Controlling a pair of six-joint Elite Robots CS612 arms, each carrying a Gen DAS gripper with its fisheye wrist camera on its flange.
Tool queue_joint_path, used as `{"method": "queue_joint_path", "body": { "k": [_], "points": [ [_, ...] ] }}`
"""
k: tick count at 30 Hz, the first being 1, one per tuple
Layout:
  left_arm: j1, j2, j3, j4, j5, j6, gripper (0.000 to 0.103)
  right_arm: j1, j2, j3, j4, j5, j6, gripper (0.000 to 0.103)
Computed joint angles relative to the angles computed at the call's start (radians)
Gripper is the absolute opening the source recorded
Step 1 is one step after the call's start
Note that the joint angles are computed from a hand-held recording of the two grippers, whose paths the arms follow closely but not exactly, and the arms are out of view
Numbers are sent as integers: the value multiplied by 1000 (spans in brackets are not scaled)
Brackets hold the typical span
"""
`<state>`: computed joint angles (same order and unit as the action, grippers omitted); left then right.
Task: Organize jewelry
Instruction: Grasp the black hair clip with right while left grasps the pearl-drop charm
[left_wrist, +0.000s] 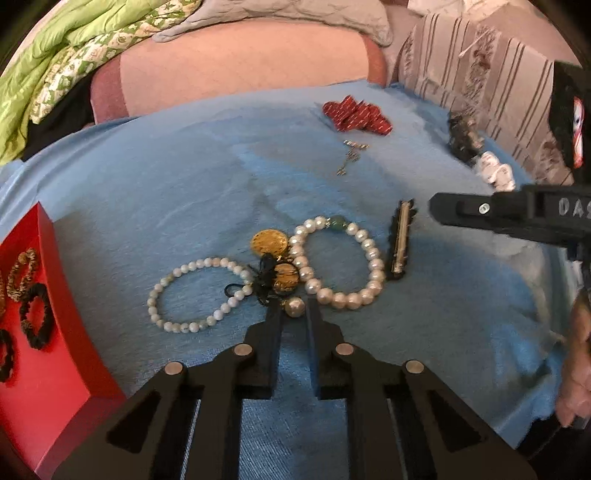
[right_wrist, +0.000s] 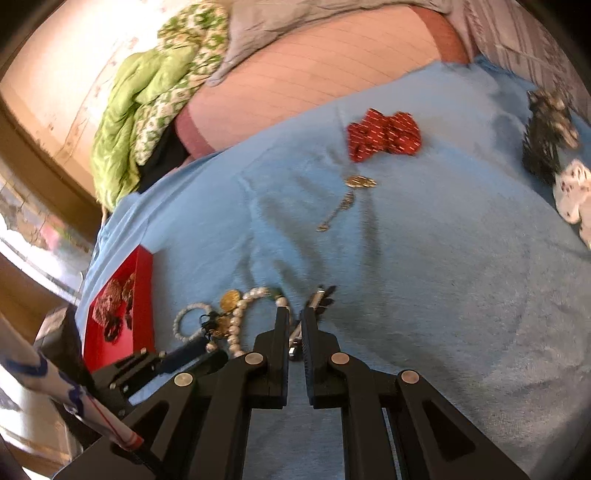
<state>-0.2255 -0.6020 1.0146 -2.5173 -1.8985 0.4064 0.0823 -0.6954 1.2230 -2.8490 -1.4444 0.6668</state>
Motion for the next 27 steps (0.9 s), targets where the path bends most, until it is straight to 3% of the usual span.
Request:
{"method": "queue_joint_path", "body": {
  "k": [4,6,8,11,18,21,23,27],
  "points": [
    [-1,-3,9,-37,20,-18,12,-7,7,-3,10,32,35,8],
    [7,-2,1,-39,-5,-29,12,-9,13,-10,19,51,48,12],
    [13,-4,3,-65,-20,-40,12,-12,21,-15,19,75,61,24],
    [27,-7,0,-103,-59,-62,12,-12,35,-33,25,95,81,26],
    [45,0,-22,-133,-82,-95,12,-1,67,-93,104,51,73,25],
    [53,2,-32,-142,-94,-107,12,9,71,-116,151,-3,28,18],
    [59,4,-37,-150,-104,-118,12,12,69,-117,149,-18,17,12],
    [67,7,-47,-167,-110,-142,12,10,60,-97,103,-27,19,10]
  ]
}}
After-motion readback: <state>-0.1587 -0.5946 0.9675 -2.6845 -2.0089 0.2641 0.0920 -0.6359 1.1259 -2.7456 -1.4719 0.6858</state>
